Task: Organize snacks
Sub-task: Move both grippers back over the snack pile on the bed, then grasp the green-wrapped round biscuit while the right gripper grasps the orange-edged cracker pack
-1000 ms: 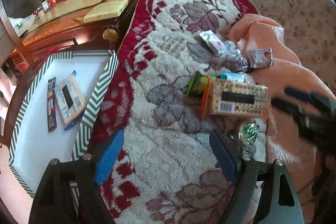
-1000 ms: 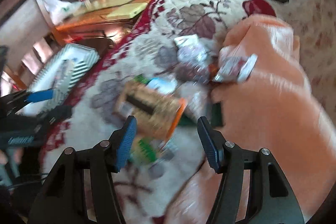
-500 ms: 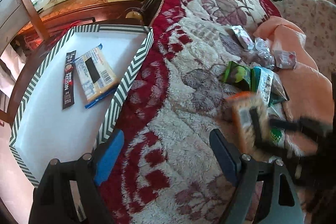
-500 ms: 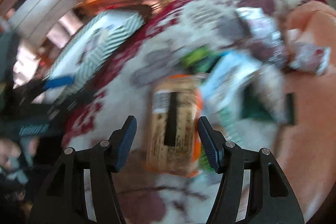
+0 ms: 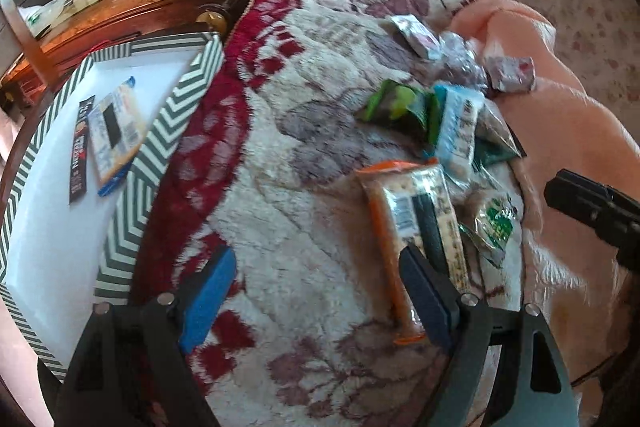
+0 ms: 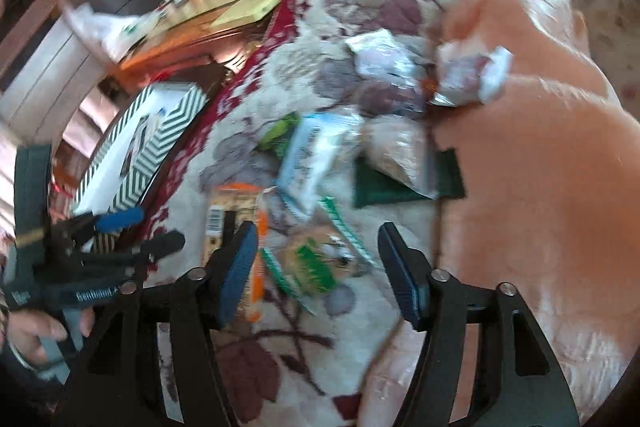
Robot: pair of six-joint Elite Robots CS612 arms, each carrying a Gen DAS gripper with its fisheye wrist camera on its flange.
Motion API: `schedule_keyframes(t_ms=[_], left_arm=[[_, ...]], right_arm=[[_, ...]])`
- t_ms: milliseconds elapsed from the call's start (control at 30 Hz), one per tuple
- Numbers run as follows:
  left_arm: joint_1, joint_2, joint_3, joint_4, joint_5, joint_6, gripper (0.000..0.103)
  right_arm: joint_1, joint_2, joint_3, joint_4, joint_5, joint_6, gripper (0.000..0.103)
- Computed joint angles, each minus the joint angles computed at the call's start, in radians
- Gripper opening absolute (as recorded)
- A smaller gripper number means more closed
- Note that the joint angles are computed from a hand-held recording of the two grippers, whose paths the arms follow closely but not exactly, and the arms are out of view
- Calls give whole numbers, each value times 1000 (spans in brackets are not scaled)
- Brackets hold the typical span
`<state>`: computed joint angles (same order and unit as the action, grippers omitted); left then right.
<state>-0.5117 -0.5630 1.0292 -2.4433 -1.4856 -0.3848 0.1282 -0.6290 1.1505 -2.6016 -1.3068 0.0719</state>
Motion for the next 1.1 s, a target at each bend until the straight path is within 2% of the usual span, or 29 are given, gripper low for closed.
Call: schedule_keyframes(t_ms=[167, 267, 400, 500, 600, 700, 767, 833, 867, 933, 967, 1100], left_arm=[[-6, 5, -18, 0, -7, 7, 85], [-14, 13, -39, -15, -25, 51, 85], [-25, 44, -97, -33, -117, 136, 85], [-33, 86, -173, 25, -188, 212, 85], [-48, 121, -233, 96, -172, 261, 85], [-66, 137, -248, 95, -126, 333, 85], [-70, 155, -289, 169, -134, 358, 85], [-72, 167, -310, 196, -140, 368, 85], [-74, 173, -316, 195, -128, 371, 83], [-70, 191, -349, 225, -134, 350, 58], [-67, 198, -360, 229, -133, 337, 52], [-52, 192, -345, 195, -192, 311, 51]], right_arm=[[1, 7, -12, 41, -41, 29, 65], [-5, 6, -6, 33, -48, 81, 65], [-12, -13, 25, -31, -99, 138, 64], [-24, -30, 51, -83, -122, 188, 65], [-34, -44, 70, -114, -144, 220, 65], [-43, -51, 82, -131, -141, 247, 65], [-47, -51, 84, -138, -138, 265, 65], [-49, -50, 85, -142, -131, 271, 64], [-50, -49, 84, -142, -128, 272, 65], [-50, -48, 82, -146, -120, 265, 65], [-51, -50, 85, -150, -119, 262, 64], [-50, -48, 83, -148, -116, 258, 64]])
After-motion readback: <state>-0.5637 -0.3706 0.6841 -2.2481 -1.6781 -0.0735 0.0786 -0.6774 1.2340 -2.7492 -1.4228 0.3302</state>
